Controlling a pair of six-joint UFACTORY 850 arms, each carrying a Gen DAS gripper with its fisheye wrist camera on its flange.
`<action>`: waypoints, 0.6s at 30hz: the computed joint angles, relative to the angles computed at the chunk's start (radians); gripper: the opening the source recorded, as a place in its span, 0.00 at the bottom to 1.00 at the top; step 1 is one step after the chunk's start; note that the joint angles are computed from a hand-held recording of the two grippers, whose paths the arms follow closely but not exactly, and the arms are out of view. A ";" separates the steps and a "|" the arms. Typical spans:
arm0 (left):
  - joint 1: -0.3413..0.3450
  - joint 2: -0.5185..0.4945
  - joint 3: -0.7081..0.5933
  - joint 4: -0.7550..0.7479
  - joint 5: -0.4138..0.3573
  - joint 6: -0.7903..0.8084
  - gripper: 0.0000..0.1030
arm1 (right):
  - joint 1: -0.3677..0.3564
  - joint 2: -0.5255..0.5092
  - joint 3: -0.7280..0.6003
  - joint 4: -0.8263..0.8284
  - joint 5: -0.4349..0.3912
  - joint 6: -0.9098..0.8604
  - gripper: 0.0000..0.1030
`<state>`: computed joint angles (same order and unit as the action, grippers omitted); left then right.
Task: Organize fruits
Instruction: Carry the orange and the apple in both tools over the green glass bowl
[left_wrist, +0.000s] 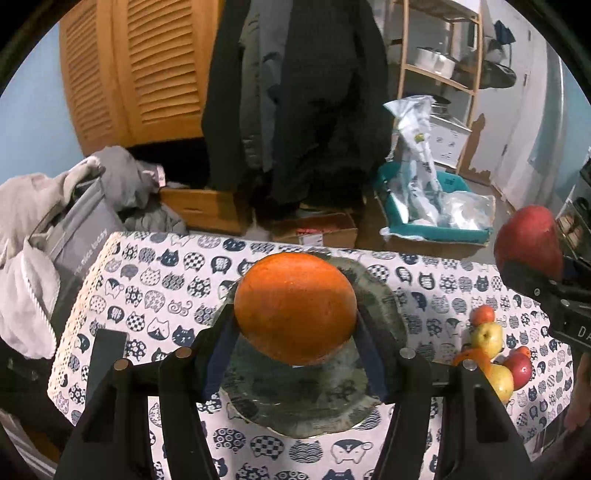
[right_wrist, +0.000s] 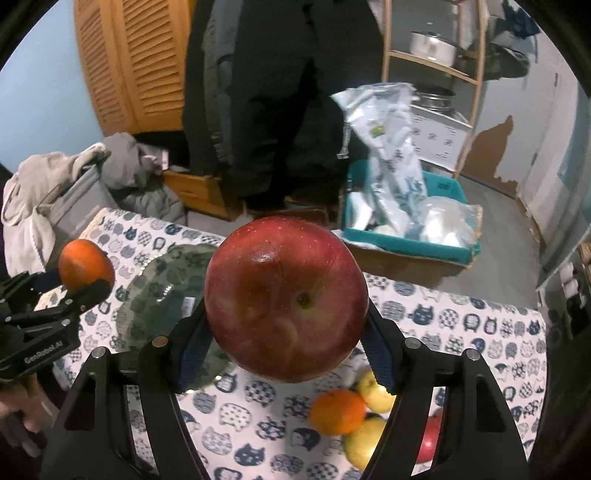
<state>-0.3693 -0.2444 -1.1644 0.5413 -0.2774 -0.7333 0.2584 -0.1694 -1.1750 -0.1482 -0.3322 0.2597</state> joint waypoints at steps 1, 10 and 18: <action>0.006 -0.003 0.000 -0.016 0.000 0.015 0.62 | 0.004 -0.008 -0.007 0.008 -0.002 -0.008 0.71; 0.057 -0.051 -0.015 -0.139 -0.001 0.129 0.62 | 0.053 -0.114 -0.093 0.093 -0.029 -0.095 0.72; 0.084 -0.111 -0.042 -0.219 -0.024 0.202 0.62 | 0.074 -0.226 -0.175 0.172 -0.070 -0.181 0.72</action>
